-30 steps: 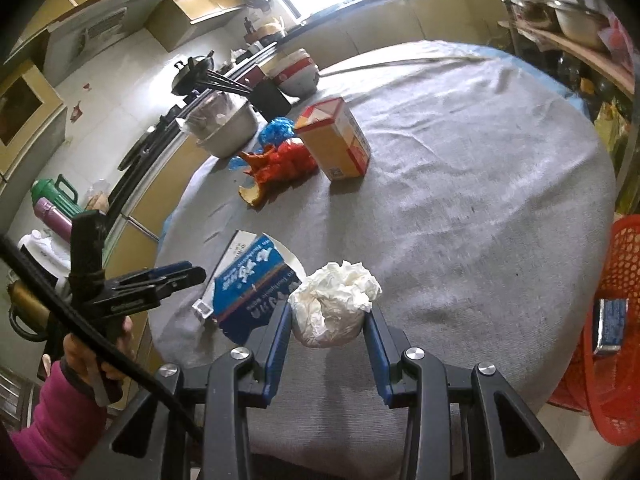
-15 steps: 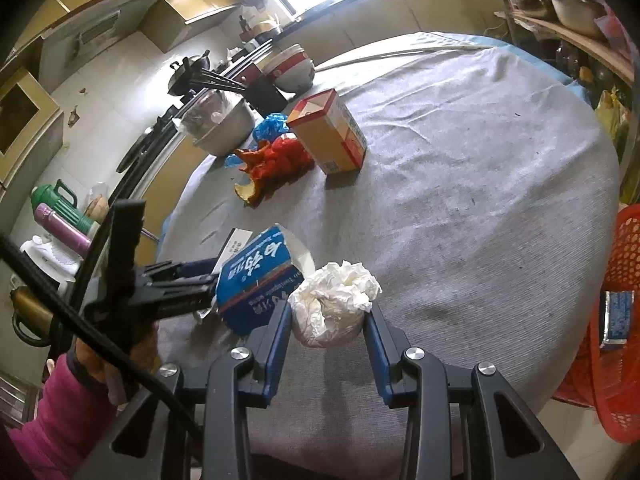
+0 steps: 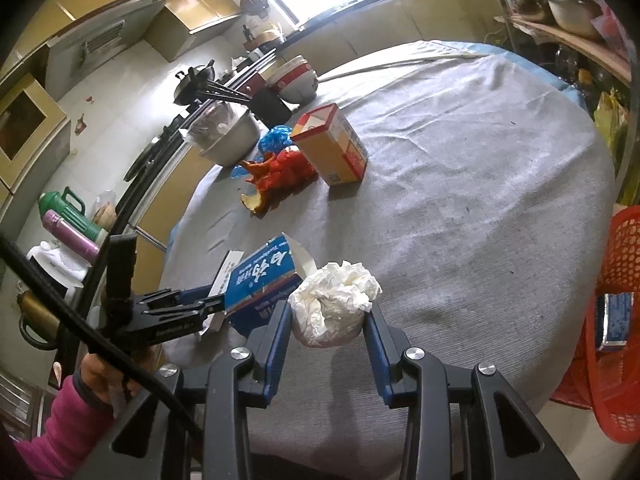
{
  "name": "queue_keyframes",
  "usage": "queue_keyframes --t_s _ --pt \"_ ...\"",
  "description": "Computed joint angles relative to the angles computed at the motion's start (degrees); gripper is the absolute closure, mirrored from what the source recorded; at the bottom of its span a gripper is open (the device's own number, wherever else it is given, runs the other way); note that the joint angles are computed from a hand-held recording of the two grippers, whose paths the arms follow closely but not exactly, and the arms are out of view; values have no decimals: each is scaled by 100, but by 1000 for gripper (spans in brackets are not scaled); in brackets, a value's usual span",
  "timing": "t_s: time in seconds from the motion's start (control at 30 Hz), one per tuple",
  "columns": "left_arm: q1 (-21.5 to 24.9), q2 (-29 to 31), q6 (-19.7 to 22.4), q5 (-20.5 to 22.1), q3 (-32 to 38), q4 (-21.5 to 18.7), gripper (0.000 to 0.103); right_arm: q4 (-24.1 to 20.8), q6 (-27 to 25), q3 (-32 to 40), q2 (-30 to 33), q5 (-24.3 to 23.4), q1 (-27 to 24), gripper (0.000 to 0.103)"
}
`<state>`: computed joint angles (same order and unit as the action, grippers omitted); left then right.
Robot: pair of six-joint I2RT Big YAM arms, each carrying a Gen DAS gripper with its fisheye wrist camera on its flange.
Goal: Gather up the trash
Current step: 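Carry the medicine box and tissue to the red basket and release both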
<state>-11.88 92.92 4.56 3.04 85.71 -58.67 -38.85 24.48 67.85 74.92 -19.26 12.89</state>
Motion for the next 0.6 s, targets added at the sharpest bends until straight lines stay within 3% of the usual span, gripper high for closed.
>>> queue_keyframes --t_s 0.3,0.6 --pt "-235 -749 -198 -247 -90 511 57 342 -21 -206 -358 103 -149 64" --pt "-1335 -976 -108 36 205 768 56 336 -129 -470 -984 404 -576 64"
